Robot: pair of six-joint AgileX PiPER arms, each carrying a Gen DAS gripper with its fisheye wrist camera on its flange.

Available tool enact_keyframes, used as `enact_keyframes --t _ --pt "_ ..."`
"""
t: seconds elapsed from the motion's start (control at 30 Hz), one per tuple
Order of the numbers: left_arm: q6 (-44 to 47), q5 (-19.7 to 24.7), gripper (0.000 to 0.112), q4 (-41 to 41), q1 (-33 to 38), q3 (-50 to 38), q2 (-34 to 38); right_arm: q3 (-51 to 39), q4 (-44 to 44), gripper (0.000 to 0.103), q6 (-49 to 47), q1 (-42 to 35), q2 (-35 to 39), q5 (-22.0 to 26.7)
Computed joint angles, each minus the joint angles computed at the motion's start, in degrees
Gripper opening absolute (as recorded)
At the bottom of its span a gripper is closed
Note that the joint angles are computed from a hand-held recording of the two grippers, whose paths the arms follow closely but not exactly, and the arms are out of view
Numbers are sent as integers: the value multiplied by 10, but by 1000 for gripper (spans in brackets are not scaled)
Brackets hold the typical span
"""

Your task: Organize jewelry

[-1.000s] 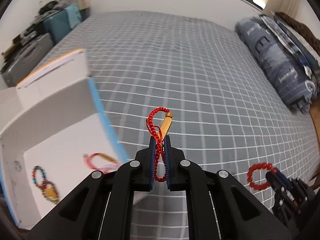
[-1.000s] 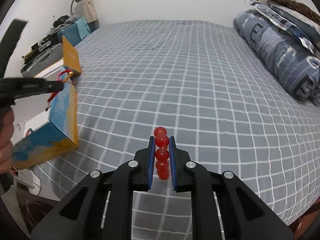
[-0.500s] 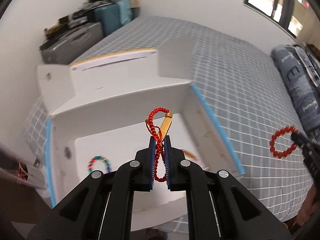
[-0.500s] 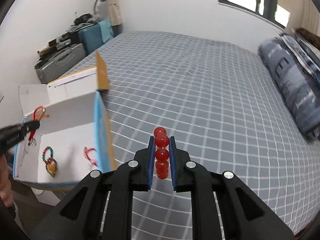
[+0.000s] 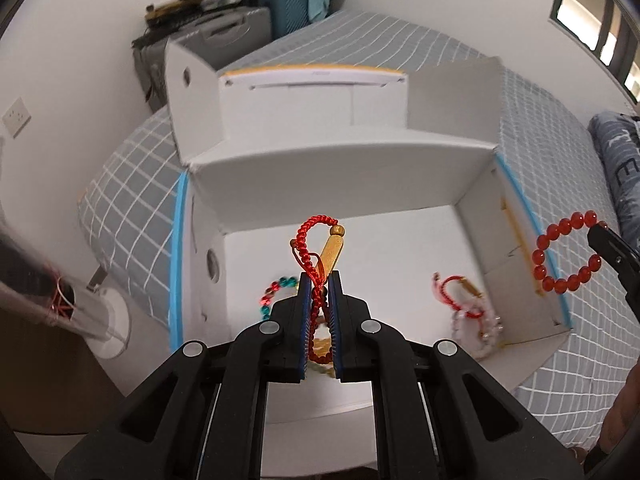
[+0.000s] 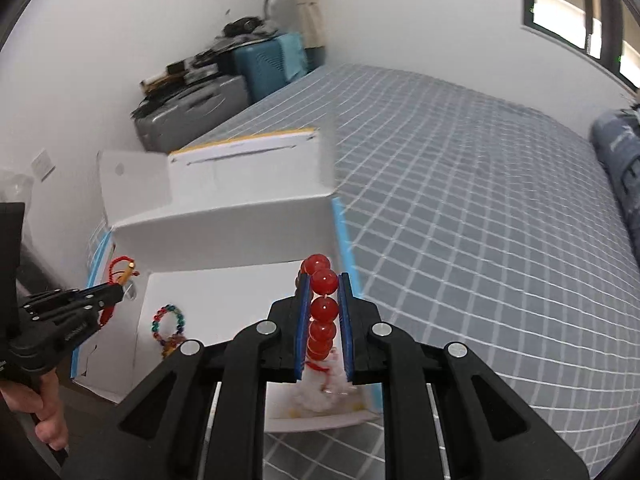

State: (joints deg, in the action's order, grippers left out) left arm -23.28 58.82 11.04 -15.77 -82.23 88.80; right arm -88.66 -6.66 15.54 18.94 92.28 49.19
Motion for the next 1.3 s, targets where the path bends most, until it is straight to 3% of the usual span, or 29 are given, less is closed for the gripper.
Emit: enact_keyframes --t 0.2,0.43,0.9,0.97,1.1,1.13,1.17,1.2,1.3 --pt "31 -24 8 -38 39 35 17 -7 -10 13 14 33 56 -3" --pt "46 -36 8 -52 51 47 45 -44 -17 13 15 47 129 37" --pt "37 -51 12 -40 53 64 47 -35 -11 15 17 44 141 27" --pt "22 -55 13 -22 43 73 35 -21 -23 28 18 53 123 15" --pt "14 -72 44 -33 40 96 -2 10 -52 50 36 69 83 -3" --pt "-3 -72 48 -12 29 102 -15 24 -70 62 47 77 67 -12" --pt "-36 -74 59 23 13 111 -31 43 -89 72 59 83 48 -28" --pt "-56 -77 69 44 3 117 -44 59 -106 76 74 87 35 -38" --pt "-94 -81 78 74 -16 135 -83 92 -147 86 109 98 -4 -54"
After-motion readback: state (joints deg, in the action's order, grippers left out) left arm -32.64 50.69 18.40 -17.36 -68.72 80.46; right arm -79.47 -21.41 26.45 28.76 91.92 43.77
